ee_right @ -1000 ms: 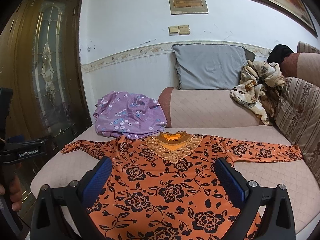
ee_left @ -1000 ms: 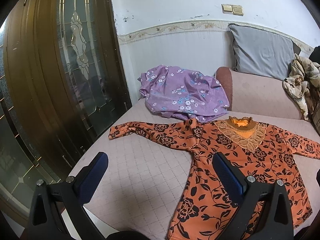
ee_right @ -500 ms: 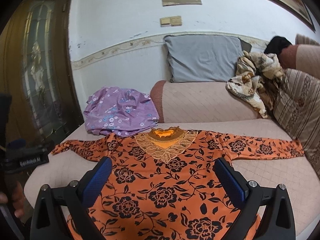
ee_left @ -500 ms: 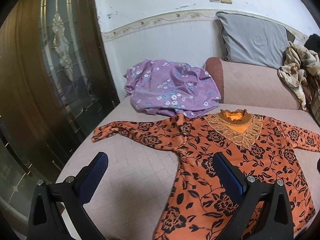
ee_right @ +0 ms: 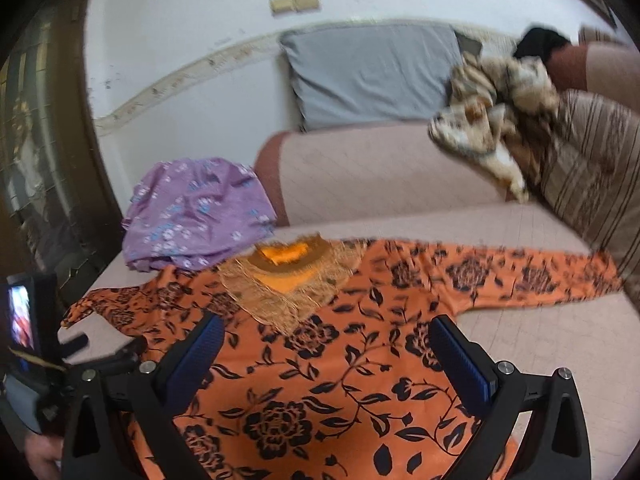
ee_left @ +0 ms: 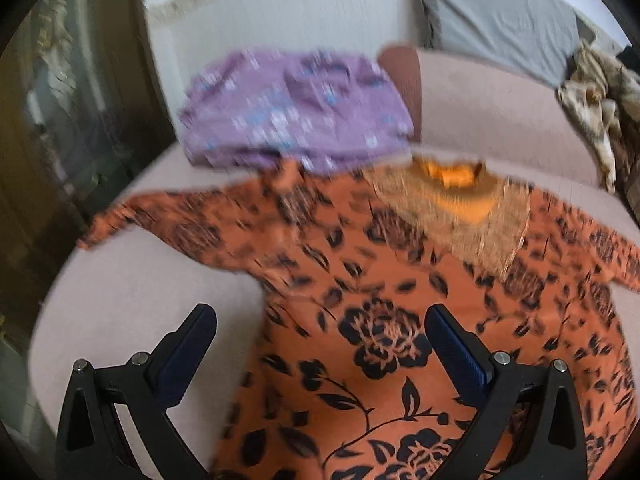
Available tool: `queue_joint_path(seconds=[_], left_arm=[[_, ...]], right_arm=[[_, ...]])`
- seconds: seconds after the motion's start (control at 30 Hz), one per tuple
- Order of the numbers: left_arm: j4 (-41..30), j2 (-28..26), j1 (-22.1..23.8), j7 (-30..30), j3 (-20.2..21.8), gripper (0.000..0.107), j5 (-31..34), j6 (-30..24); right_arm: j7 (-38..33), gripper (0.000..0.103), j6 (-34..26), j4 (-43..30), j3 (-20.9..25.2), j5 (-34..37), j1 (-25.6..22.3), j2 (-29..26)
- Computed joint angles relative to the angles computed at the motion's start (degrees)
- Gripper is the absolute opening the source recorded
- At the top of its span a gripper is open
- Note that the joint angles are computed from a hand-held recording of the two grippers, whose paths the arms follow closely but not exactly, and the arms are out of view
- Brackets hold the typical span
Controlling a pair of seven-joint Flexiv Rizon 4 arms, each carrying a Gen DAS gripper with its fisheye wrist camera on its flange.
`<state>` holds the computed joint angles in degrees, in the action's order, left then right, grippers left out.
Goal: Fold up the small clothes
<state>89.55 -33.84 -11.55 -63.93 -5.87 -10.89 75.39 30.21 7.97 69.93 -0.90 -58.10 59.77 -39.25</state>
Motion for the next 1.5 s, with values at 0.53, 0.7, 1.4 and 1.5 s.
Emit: queue_joint_path(seconds=[0.53,0.7,1.4,1.5], left_arm=[[-6.88,-6.46,-2.25,-4.34,2.77,0.103,4.76,-9.6],[-6.42,-6.04,-2.08,-3.57,2.54,0.103,4.7,-10.03],[-9.9,-8.37,-1.58,-2.12,1.03,0.102,2.16,-9.37],[-10.11,-8.12,-1.4,-2.31,0.99,0.1,1.8,-7.92]], right_arm=[[57.62,0.103,15.66,51.35,11.31,4.88,-16.63,30.66],[76.92,0.09,8.75,65.61,19.27,13.3,-19.75,42.55],[72.06,0.006,4.08,73.75,23.54,12.93,-29.56,48.77],[62.82,0.006,2.6,67.8,20.85,3.21,-30.34,46.22]])
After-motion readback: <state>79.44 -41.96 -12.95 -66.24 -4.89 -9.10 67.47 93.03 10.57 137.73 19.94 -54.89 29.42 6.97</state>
